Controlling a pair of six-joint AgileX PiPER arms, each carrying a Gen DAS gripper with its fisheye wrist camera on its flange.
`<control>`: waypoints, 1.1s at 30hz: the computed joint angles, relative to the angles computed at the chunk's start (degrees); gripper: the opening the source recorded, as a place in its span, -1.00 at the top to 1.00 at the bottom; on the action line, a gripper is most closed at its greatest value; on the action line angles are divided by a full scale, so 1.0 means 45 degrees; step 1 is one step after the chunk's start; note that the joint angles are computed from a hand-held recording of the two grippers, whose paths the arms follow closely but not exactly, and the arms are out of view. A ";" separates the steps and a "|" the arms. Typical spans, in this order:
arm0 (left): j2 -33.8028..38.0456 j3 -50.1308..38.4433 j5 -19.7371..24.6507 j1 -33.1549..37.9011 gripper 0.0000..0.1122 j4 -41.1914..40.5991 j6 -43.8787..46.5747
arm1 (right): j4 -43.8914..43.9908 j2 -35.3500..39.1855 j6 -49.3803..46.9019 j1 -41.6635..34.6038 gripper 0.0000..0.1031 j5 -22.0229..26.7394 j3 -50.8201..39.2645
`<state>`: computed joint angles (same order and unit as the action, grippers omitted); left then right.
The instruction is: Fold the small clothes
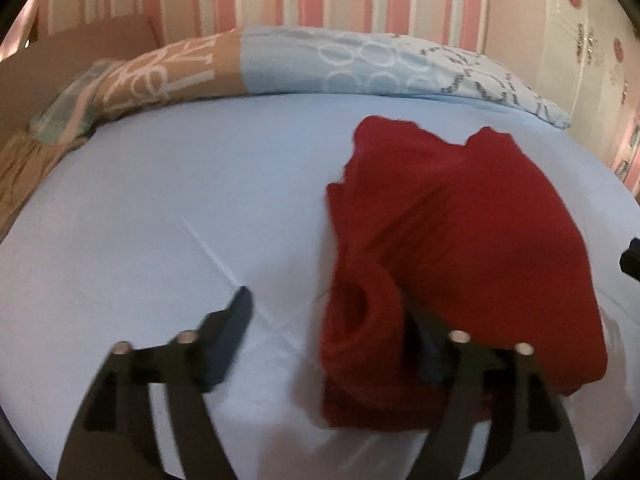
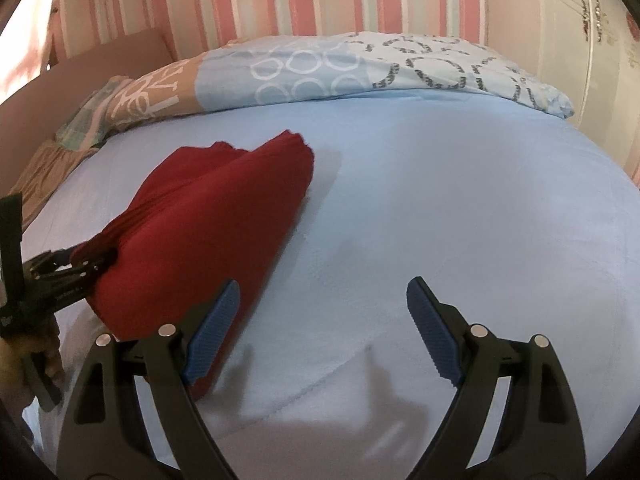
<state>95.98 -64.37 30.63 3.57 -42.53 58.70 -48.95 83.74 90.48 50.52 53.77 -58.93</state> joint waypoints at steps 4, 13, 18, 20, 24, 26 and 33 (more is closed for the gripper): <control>0.0011 -0.0712 0.1930 0.0845 -0.37 -0.0953 0.0265 | 0.0045 0.0154 -0.0158 0.0012 -0.68 -0.0026 -0.0121; -0.1009 -0.0994 0.2994 0.0982 -0.45 -0.2615 0.1247 | -0.0044 0.0164 0.0016 0.0061 -0.72 0.0050 -0.0148; -0.0313 -0.1088 0.1415 0.0236 -0.45 -0.0114 -0.0560 | 0.0011 0.0305 -0.0110 0.0120 -0.72 0.0024 -0.0257; 0.0419 -0.1603 0.2371 0.0425 -0.45 0.0305 -0.1104 | 0.0082 0.0326 -0.0143 0.0039 -0.73 -0.0164 -0.0266; 0.1338 -0.2256 0.4361 0.0972 -0.45 -0.0782 -0.0815 | 0.0188 0.0428 -0.0070 0.0034 -0.75 -0.0399 -0.0307; 0.1212 -0.2212 0.4759 0.1133 -0.45 -0.1300 -0.0403 | 0.0169 0.0509 -0.0105 0.0108 -0.75 -0.0312 -0.0400; 0.0926 -0.1961 0.4859 0.0726 -0.58 -0.1977 -0.0093 | 0.0225 0.0587 -0.0019 0.0154 -0.75 -0.0370 -0.0454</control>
<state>100.15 -73.19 52.50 6.84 -51.43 58.28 -47.93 86.38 90.39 51.21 52.10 -60.97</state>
